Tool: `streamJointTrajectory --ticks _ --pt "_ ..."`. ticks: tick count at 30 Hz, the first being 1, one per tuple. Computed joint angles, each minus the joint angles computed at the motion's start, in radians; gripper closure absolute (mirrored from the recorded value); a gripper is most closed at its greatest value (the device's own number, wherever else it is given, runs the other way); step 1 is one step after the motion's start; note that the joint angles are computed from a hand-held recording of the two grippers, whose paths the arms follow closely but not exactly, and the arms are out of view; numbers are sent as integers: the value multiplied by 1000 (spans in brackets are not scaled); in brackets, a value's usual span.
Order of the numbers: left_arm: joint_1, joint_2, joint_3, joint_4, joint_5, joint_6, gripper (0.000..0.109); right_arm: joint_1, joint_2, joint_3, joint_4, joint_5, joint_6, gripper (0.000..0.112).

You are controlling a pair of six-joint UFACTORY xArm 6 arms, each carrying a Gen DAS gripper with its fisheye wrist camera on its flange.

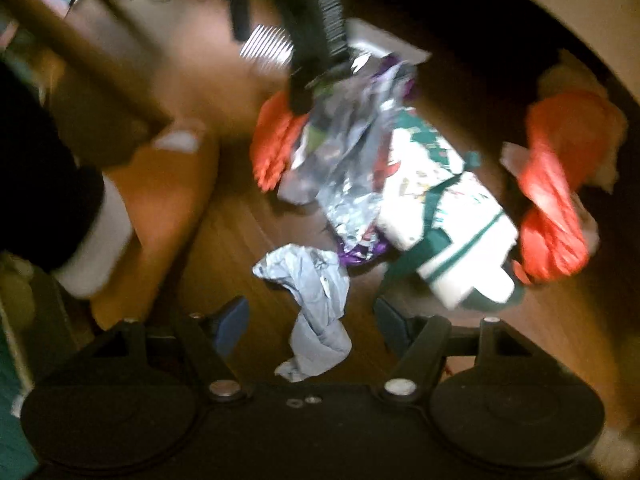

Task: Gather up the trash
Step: 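Grasp the orange foam net with the left tool while the right tool grasps crumpled foil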

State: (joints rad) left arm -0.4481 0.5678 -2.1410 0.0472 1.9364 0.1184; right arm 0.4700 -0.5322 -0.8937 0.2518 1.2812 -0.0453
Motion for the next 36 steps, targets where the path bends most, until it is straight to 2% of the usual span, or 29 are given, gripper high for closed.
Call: streamJointTrajectory --ticks 5,7,9,14,17,18,19,20,21,24,25,26,32,35,36 --pt "33 34 -3 -30 -2 -83 10 51 34 38 -10 -47 -55 43" --pt "48 50 -15 -57 10 -109 17 64 48 48 -9 -71 -69 44" --pt "63 60 -22 -74 19 -124 19 69 60 51 -4 -85 -76 44" --pt "80 64 4 -107 23 -162 39 90 95 68 -22 -130 -81 45" --pt "87 56 39 -115 17 -164 53 111 104 79 -43 -146 -87 47" --pt "89 54 46 -122 15 -168 60 116 108 82 -52 -149 -85 47" --pt "93 51 55 -131 11 -172 66 118 111 85 -54 -152 -82 59" --pt "97 45 71 -134 0 -173 68 124 118 88 -59 -158 -75 83" --pt "99 39 84 -135 -8 -176 72 130 127 86 -68 -155 -67 93" --pt "105 16 142 -132 -45 -165 81 135 136 85 -83 -157 -54 95" --pt "108 8 164 -128 -60 -156 90 136 133 86 -86 -160 -50 98" --pt "104 4 164 -132 -50 -155 94 141 132 87 -92 -165 -41 100" --pt "115 -8 166 -149 -28 -93 95 119 89 96 -87 -153 -27 101" --pt "76 -54 196 -75 -102 113 94 107 86 98 -87 -151 -34 102" --pt "67 -77 223 -56 -129 176 88 102 86 98 -89 -149 -35 102"
